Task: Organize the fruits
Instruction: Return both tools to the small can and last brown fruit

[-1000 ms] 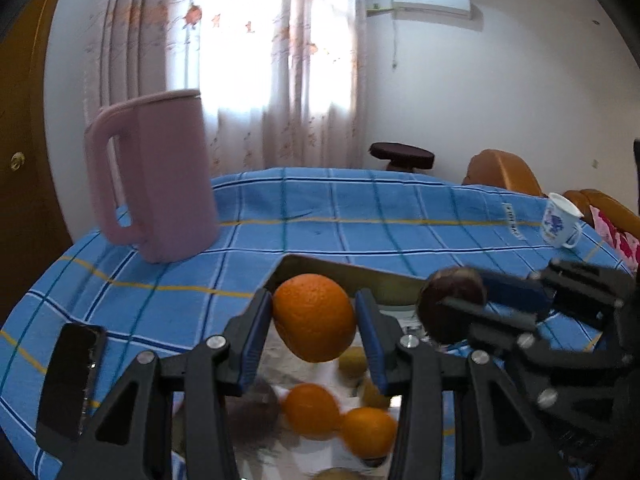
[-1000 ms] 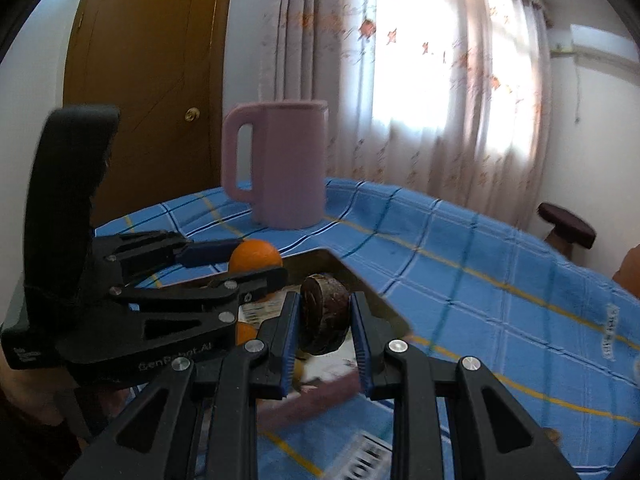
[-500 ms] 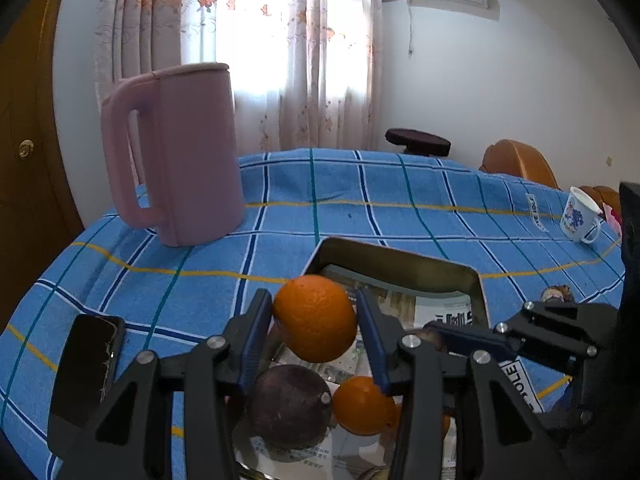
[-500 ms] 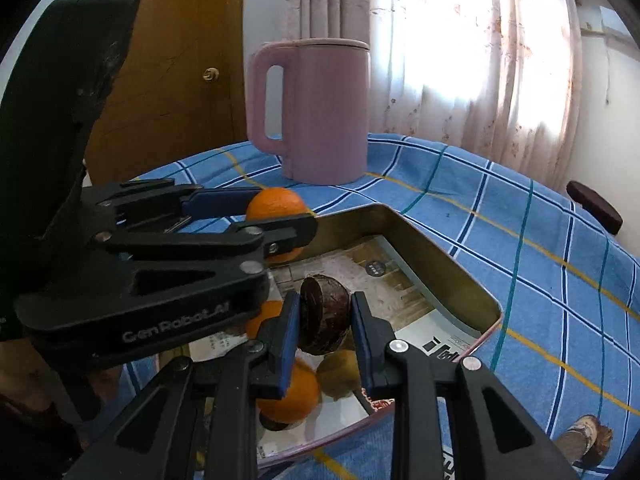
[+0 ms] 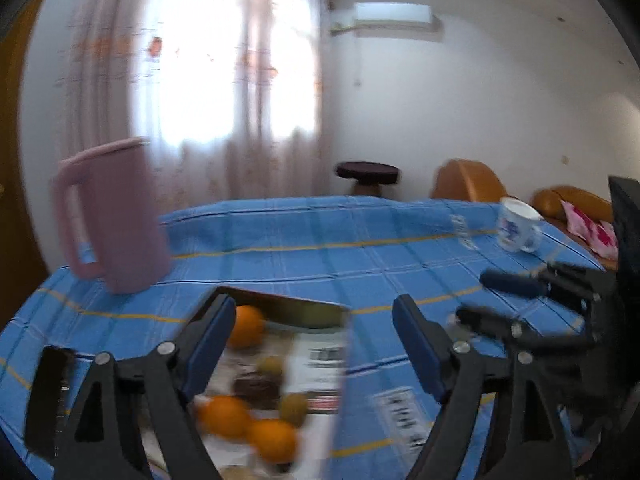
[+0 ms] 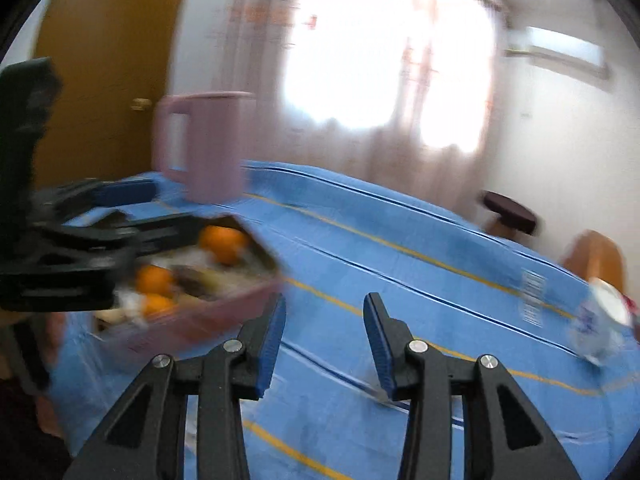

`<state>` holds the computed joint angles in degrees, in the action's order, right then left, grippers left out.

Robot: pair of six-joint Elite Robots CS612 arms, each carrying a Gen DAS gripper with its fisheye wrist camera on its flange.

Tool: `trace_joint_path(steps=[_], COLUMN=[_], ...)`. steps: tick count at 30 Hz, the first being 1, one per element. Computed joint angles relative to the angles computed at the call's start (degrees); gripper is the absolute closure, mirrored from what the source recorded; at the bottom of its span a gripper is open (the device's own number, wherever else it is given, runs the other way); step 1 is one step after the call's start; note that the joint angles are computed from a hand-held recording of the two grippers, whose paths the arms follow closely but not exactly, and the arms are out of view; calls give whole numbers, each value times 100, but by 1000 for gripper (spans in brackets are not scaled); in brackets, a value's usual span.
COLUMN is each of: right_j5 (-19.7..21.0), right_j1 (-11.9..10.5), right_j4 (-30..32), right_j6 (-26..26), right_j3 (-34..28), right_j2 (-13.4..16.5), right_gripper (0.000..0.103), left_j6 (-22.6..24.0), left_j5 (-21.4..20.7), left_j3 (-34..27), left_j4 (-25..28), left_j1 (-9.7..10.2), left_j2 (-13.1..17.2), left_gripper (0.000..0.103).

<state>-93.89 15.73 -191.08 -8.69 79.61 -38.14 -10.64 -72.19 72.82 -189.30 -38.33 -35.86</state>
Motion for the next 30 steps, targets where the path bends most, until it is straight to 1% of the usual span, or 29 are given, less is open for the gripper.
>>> trace_joint_path(steps=[2,5,6,8,10,11,15,16,17,19,21,22,24,25,26,28,30], right_j5=[-278,-648,-687,-770,-784,-768,-736,-728,-723,-690,-646,-626,-581,-595,-593,-569,-488], right_j1=[-76,-180,-206,-248,-277,-292,-329,-335,-344,-364,-382,-388,-395,-392,-390,-387,-397], right_j4=[-10,-121,-158,-200,-242,-251,-308,-319,-337,-356,-402,-383,-307,-267,-234,-142,-52], right_j6=[161,427,510,659,764,798,860,875,899,985,1012,1016,1006,993,976,968,1003], right_j3=[117,292,333,395,420,441,492,489,495,506,538,536,517,497,475,421,374], right_j2=[-47,-88,-93,-108,-107,-111,-109,-103,-97,-97,-105,-107,-108,-101,-92,-74,-60], right_gripper=[60,60,60,60,60,60,59,57,51,48,48,48,48,48,48,48,48], left_j6=[160,228,218,187,193,201,247,284,306,314,353,333,308,325,304,280,231], left_j5=[-128,-518,-629,-719,-858,-861,-1005,-1044,-1126,-1180,-1203,-1246,-1430,-1526,-1607,-1911,-1933], left_j3=[-162,-492,-653,-837,-1077,-1199,-1521,-1594,-1653,-1819,-1971,-2065,-2173,-2236,-2293,-2400,-2350], left_j4=[185,576,797,1083,1388,1559,1965,2052,2143,2402,2614,2790,2990,3120,3229,3393,3318], left_j1=[-66,-117,-130,-152,-168,-185,-225,-232,-228,-233,-236,-227,-194,-178,-161,-118,-104], left_j2=[71,222,298,390,509,567,716,751,779,850,920,956,999,1022,1045,1094,1074], left_gripper=[20,20,20,20,20,20,20,20,20,20,21,23,33,41,51,63,63])
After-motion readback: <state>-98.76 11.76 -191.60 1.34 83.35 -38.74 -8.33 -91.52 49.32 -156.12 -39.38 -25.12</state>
